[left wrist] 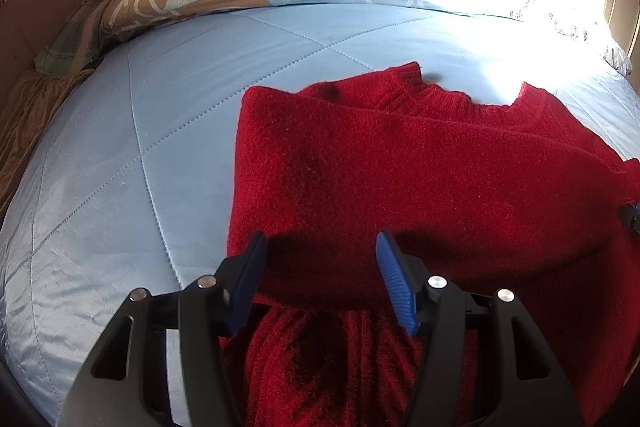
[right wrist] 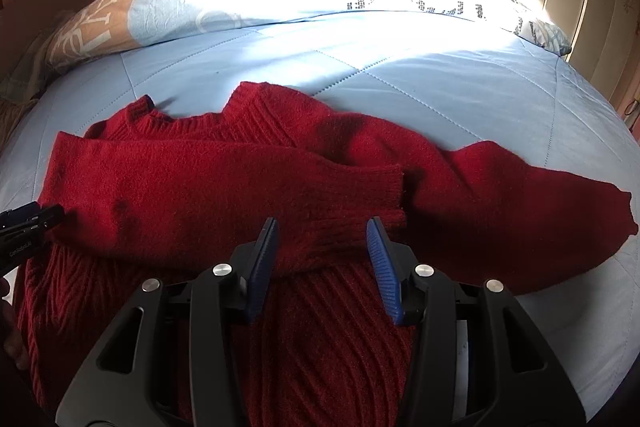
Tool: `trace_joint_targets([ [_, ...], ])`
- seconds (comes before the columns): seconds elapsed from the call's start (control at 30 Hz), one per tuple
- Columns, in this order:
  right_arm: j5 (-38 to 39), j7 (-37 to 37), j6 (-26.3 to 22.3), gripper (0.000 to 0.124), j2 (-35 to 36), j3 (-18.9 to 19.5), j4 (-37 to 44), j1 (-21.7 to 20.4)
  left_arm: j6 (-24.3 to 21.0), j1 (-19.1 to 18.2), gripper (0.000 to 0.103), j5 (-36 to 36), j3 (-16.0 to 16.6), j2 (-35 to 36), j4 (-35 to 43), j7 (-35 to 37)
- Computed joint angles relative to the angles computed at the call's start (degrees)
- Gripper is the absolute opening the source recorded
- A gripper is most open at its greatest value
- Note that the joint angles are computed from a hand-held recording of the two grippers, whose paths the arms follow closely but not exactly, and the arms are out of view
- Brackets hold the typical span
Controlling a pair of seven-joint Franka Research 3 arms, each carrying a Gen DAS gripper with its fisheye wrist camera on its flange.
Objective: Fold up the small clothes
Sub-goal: 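Lay the sleeve on the sweater body and open the left tool, then move the right tool to the other sleeve cuff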
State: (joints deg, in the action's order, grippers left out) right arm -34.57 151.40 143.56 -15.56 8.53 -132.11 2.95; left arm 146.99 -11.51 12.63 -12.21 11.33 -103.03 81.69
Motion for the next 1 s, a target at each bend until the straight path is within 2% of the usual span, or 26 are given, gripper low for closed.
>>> trace_joint_targets([
  [0.07, 3.2, -1.7, -0.5, 0.045, 1.5, -1.1, 0.1, 0.6, 0.3, -0.2, 0.059, 0.9, 0.1, 0.2, -0.2, 0.3],
  [0.17, 4.9, -0.8, 1.7, 0.046, 0.9, -1.6, -1.4, 0.3, 0.2, -0.2, 0.059, 1.2, 0.1, 0.5, 0.0, 0.4],
  [0.23, 4.2, -0.3, 1.4, 0.046, 0.6, -1.0, -1.3, 0.0, -0.2, 0.0, 0.059, 0.1, -0.1, 0.4, 0.3, 0.3],
  [0.33, 1.0, 1.7, 4.1, 0.046, -3.7, 0.4, -3.6, -1.0, -0.5, 0.0, 0.059, -1.3, -0.5, -1.3, -0.1, 0.1],
  [0.43, -1.1, 2.9, 2.1, 0.048, -10.3, 2.9, -5.6, -2.4, 1.9, -0.6, 0.059, -2.5, -1.3, -4.9, -2.6, 0.3],
  [0.53, -0.5, 3.4, 1.2, 0.060, -19.8, 4.7, -9.9, -3.8, 3.9, -1.8, 0.059, -7.1, -2.8, -7.6, -4.0, 3.8],
  [0.57, -0.2, 3.3, 0.4, 0.066, -23.1, 5.5, -11.4, -4.4, 4.1, -2.5, 0.059, -8.9, -3.4, -7.8, -3.6, 5.2],
  [0.63, 0.2, 2.4, -1.5, 0.068, -29.9, 7.1, -14.3, -5.6, 4.4, -4.1, 0.059, -11.8, -4.5, -7.7, -2.3, 7.8],
  [0.73, 0.8, 1.1, -4.3, 0.076, -39.6, 8.4, -19.3, -7.9, 4.8, -6.9, 0.059, -11.6, -5.6, -7.0, -0.3, 7.9],
  [0.87, 4.9, -0.4, -5.3, 0.078, -49.6, 4.5, -27.6, -10.1, 5.7, -10.1, 0.059, -10.4, -6.7, -6.2, 1.0, 6.1],
  [1.0, 7.9, -2.1, -3.9, 0.078, -53.5, 0.4, -33.0, -14.7, 5.9, -13.0, 0.059, -6.2, -7.2, -4.0, 2.2, 2.5],
])
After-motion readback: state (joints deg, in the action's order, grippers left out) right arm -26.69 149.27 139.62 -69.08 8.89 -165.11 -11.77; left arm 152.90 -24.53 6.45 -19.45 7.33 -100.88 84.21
